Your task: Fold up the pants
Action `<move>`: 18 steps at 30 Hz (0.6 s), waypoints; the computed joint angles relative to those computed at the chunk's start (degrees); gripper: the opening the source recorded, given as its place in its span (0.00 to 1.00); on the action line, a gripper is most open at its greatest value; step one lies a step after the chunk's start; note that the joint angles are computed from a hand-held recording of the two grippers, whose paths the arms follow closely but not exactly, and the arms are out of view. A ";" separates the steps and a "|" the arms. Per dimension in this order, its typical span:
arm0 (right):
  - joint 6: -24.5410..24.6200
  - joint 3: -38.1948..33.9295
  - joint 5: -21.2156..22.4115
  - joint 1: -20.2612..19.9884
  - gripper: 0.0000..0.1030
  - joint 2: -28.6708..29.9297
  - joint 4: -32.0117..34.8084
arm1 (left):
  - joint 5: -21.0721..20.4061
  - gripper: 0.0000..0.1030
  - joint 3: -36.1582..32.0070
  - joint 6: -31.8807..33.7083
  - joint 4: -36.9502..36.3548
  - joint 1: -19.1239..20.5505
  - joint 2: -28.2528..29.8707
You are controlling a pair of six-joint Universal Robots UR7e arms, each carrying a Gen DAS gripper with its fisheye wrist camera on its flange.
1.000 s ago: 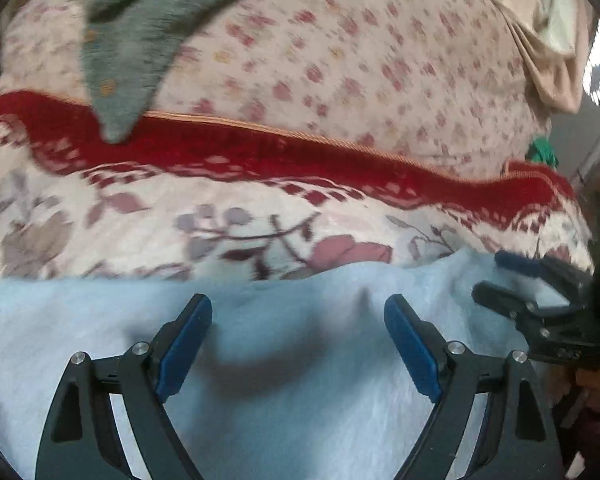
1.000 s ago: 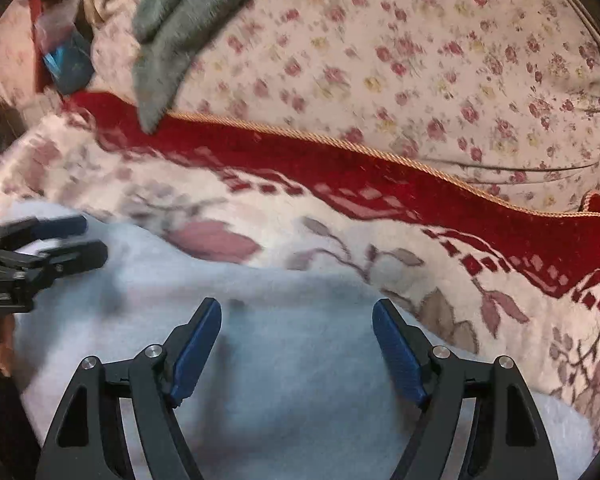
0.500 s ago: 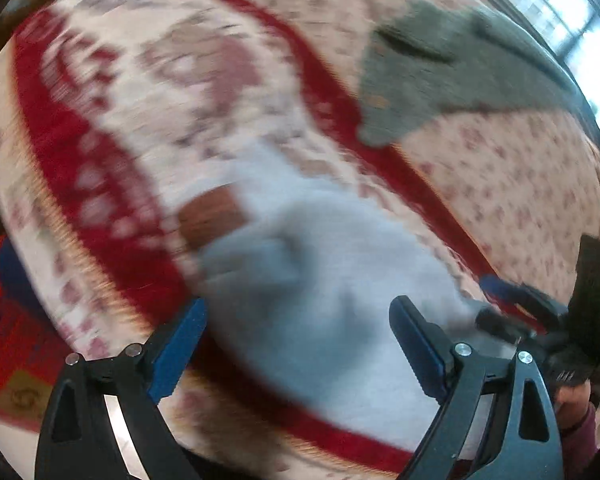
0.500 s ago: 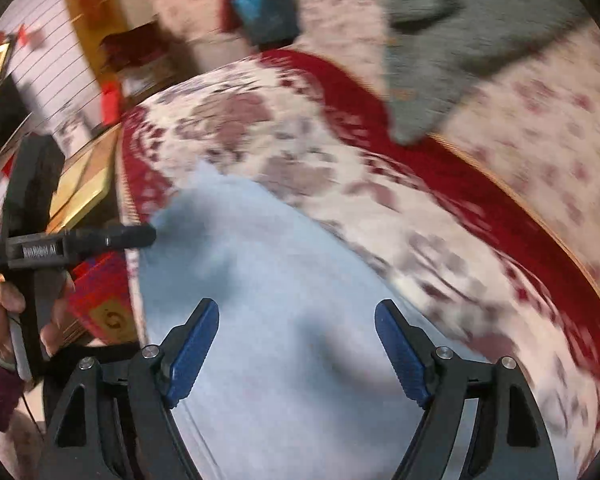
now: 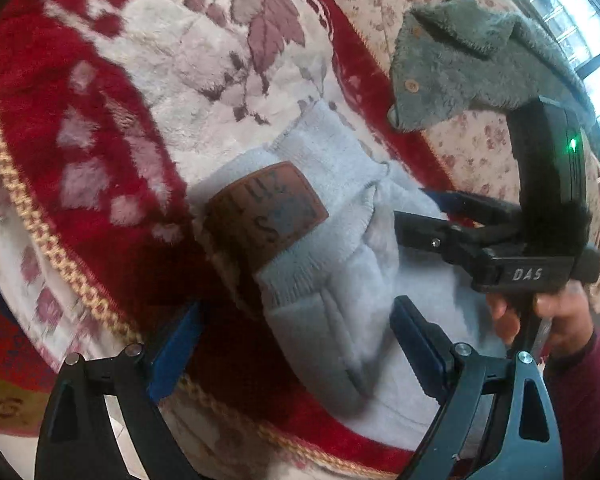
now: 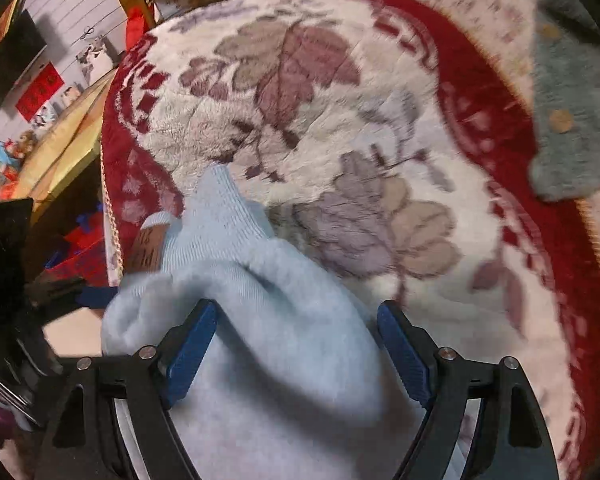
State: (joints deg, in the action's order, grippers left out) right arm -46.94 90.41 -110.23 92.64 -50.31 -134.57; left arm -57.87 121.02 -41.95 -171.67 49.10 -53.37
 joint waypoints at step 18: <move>-5.47 -3.56 5.76 -0.29 0.31 -2.25 11.37 | 0.39 0.32 -2.84 11.20 -6.85 -1.89 3.04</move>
State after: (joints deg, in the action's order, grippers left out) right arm -52.41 86.86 -104.47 92.36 -52.55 -123.20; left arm -57.49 118.18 -30.75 -178.52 47.21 -50.33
